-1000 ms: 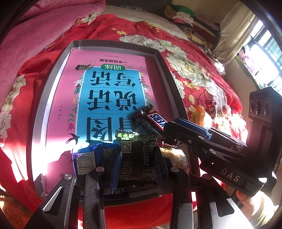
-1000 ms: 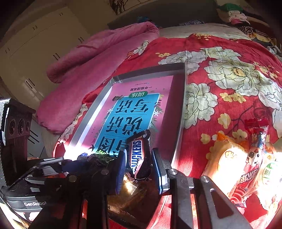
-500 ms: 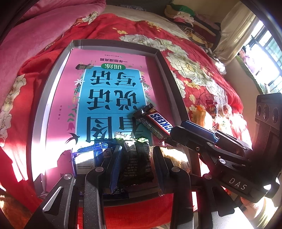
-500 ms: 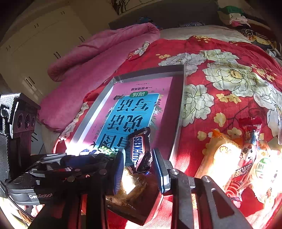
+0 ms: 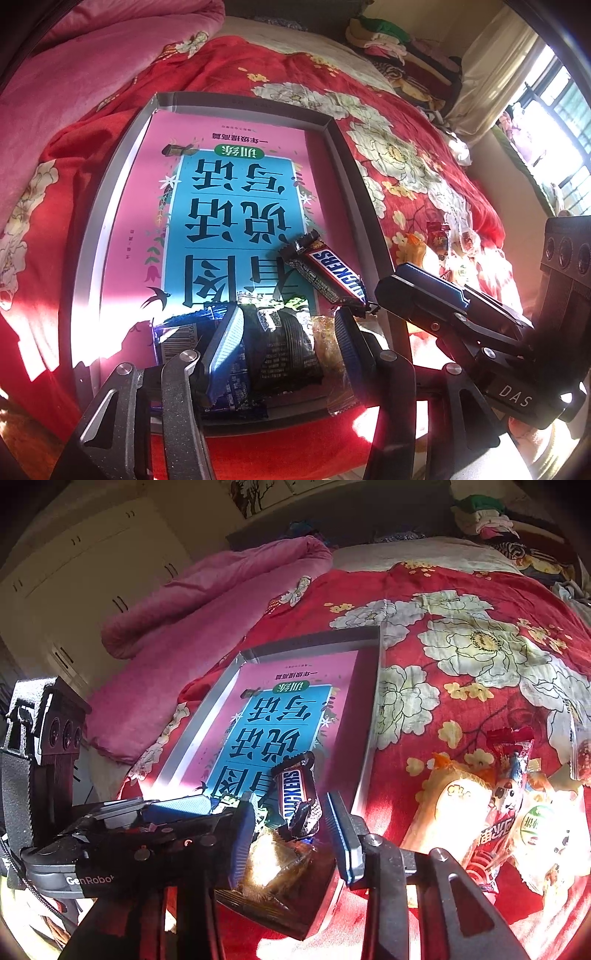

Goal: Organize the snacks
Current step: 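Open both tools to drop the packet and Snickers into the tray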

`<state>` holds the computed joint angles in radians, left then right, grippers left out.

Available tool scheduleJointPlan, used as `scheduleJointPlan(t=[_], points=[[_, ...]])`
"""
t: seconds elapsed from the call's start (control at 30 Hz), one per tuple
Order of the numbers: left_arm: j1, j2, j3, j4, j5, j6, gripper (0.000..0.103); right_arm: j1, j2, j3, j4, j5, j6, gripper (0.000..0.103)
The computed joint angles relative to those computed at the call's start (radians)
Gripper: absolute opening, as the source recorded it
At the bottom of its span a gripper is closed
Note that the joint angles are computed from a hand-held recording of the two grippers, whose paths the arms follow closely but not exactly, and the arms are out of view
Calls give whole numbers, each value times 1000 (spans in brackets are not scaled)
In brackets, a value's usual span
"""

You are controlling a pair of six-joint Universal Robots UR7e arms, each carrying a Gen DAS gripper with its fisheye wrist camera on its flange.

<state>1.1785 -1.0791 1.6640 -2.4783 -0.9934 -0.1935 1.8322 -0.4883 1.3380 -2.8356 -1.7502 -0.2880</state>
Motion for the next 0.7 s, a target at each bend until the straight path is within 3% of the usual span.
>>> scheduleJointPlan(t=[0.13,0.2,0.7], points=[[-2,-5,7,-27,-1,6,57,3,-7,11,-18,-1,-7,42],[-4,-7,12,-46,2,14,67,5,-9,17,-31,-8,-10,46],[-21,-15,35,-130,17,66,77,9,-47,80,-142,-10,-24,54]])
